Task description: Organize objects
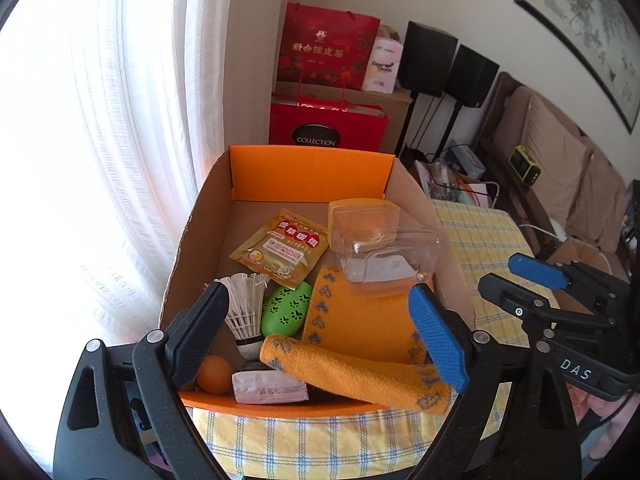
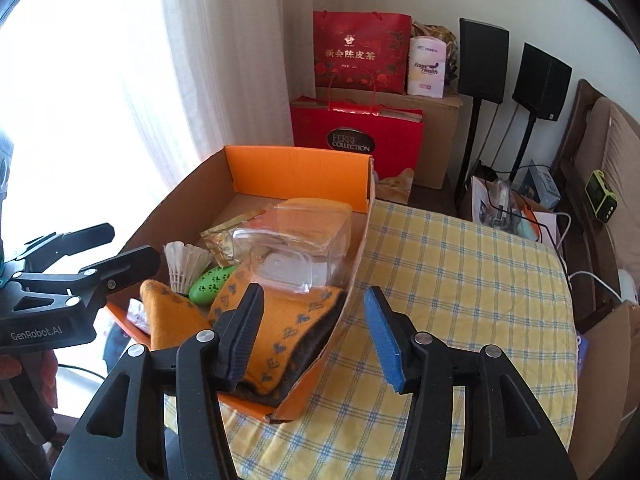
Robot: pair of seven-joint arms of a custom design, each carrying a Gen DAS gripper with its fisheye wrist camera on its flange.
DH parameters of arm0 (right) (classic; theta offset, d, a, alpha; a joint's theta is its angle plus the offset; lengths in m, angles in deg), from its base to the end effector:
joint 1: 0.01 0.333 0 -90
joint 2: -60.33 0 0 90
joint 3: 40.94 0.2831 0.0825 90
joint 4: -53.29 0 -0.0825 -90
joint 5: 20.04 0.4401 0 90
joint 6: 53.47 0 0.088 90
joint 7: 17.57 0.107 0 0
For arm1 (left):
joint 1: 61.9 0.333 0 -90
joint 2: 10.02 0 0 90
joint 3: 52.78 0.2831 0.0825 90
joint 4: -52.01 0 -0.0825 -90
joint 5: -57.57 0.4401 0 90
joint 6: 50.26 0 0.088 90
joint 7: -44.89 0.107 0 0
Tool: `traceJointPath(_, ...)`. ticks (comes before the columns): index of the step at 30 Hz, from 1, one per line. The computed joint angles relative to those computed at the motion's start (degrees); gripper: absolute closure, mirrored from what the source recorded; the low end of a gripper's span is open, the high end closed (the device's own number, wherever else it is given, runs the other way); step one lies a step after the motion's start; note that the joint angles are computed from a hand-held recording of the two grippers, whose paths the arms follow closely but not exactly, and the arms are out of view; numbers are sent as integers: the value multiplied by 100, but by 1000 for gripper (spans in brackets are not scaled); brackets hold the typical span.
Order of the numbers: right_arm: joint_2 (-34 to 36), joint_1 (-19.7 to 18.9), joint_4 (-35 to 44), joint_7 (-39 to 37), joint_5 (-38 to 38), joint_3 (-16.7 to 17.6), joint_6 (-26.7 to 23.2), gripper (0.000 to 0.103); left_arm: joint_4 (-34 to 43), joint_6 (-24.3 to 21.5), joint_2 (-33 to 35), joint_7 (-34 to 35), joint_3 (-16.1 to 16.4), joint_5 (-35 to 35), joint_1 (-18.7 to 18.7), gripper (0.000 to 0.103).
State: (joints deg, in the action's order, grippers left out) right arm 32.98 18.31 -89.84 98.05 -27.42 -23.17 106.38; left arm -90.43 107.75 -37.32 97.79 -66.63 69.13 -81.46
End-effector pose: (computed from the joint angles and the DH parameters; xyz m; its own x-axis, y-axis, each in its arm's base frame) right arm 0.4118 0.3118 0.4768 0.3245 -0.9444 -0.0537 -0.6904 -0.1976 -0.6960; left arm 0.4246 -0.2938 0.4828 -0.1680 -0.9741 0.1514 -0.7368 0.0221 -0.6757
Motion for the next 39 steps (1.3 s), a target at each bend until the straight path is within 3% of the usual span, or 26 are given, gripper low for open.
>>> traceJointPath(12,-1096,-35,-884,344,129,163,23,38,-352,90,-445,-371,-206,66,-172,7)
traceJointPath(17,-1496,-106,-1192,515,170,254,-66,24,-467,89,-565,-574,-298,199,-260,6)
traceJointPath(18,-1598,-128,-1262,566,155,290,-101,23,-484,79,-580,-613,-320,221,-271,0)
traceJointPath(27,-2358,-4,-1855,815,257,305,-369,13,-758,186,-867,-1369,-608,499,-237,0)
traceJointPath(31,-2679,27,-2077,1025,215,394,-488,1,-838,28,-996,-1647,-738,686,-206,0)
traceJointPath(39,-3194,153,-2394,1348,108,432,-846,0,-968,-170,-982,-1766,-617,729,-423,0)
